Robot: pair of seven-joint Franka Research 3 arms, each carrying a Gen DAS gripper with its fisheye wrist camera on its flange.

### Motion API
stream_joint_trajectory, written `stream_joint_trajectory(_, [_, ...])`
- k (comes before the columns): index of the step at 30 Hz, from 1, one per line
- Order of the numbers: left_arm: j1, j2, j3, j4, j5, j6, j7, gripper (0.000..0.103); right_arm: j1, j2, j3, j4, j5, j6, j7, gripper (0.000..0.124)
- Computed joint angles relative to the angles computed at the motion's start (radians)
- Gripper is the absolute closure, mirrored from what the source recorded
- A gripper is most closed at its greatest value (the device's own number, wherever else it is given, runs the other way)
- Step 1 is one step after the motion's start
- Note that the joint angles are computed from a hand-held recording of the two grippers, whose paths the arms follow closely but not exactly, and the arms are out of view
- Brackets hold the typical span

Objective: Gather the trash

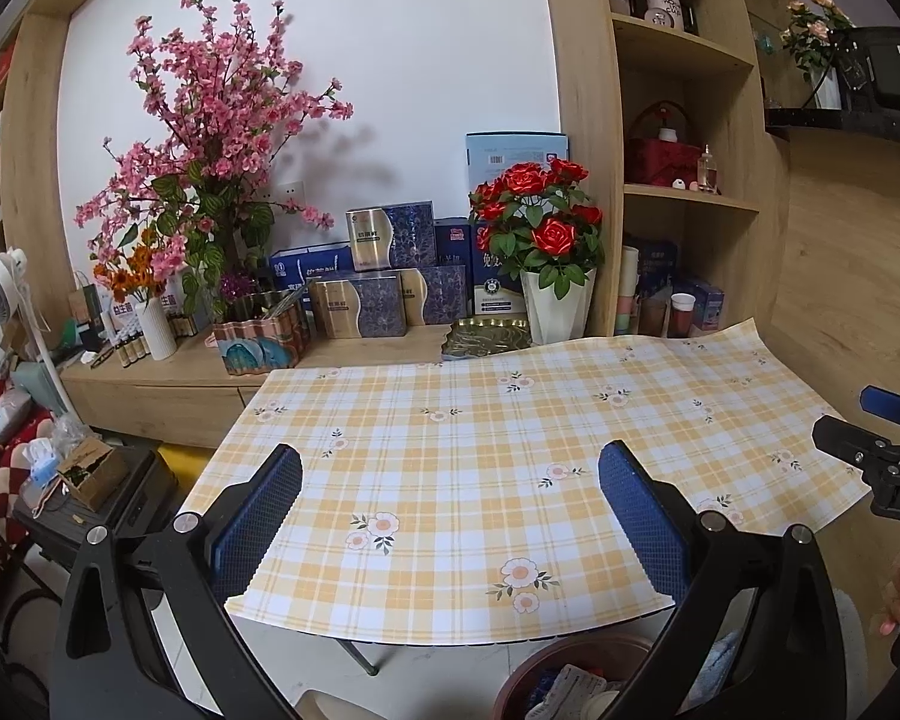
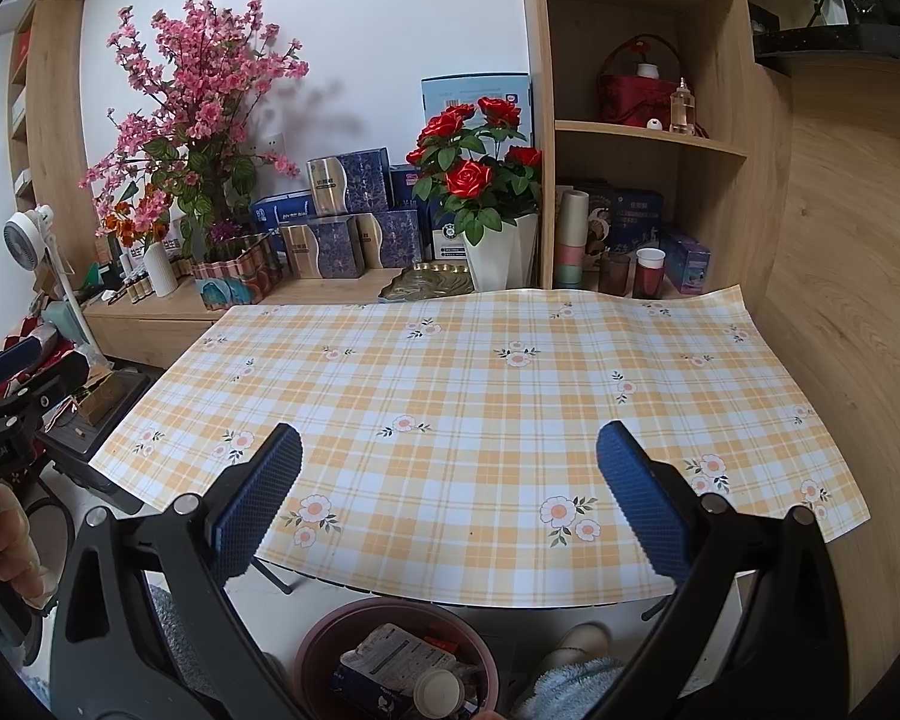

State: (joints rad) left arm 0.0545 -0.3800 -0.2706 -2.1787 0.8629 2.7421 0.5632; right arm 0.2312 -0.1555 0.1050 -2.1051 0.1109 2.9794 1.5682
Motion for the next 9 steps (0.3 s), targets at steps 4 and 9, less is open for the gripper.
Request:
stream_joint_trajectory(4, [0.003,-0.002,-0.007,0.003,0.011,-0.016,-0.009,0.006,0.002,0.0,0.0,0.001,0.002,-0.002,-0.003,0.027])
stream_joint_trajectory(9, [-0.006,-0.002,0.0,0.005,-0.004,-0.037,-0.014,0.006,0.014,-0.003,-0.003,-0.005,0.021,0.0,-0.02,0.027])
